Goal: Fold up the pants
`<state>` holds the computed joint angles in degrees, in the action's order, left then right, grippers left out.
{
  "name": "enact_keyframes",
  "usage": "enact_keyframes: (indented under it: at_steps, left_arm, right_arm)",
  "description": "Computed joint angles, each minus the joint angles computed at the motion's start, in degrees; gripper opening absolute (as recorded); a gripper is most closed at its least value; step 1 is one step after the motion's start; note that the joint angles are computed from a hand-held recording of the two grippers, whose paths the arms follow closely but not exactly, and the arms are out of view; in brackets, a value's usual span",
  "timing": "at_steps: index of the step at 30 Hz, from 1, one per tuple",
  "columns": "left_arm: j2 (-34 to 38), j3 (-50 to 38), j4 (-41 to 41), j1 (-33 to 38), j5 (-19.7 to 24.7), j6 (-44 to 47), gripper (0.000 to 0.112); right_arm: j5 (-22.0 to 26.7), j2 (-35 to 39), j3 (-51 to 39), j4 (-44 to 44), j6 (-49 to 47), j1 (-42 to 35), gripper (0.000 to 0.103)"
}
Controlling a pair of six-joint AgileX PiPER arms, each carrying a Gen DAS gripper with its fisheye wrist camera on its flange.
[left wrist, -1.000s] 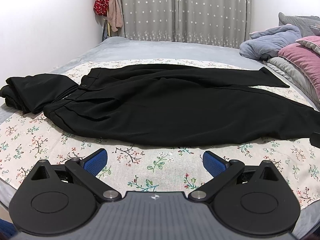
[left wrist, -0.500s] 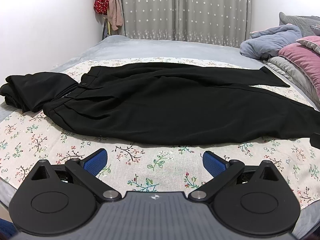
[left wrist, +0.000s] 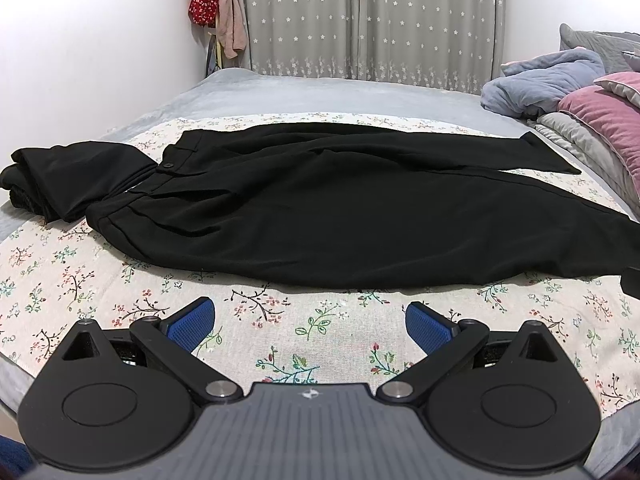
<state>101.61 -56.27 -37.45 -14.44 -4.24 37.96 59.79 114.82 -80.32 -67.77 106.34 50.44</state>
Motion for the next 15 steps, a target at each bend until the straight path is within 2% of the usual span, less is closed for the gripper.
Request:
enact_keyframes:
  at_steps: [5, 7, 15]
  left_arm:
    - [0.2, 0.0, 1.5, 0.1, 0.0, -1.5, 0.101]
    - [0.2, 0.0, -1.2, -0.1, -0.1, 1.1, 0.101]
    - [0.3, 0.1, -1.8, 0.2, 0.2, 1.5, 0.101]
  right_arm:
    - [-0.1, 0.0, 0.0, 0.0, -0.1, 0.0, 0.103]
    - [-0.2, -0.1, 0.4, 0.0, 0.0, -0.1, 0.103]
    - [-0.2, 0.2, -0.1, 0.3, -0.8, -0.2, 0.103]
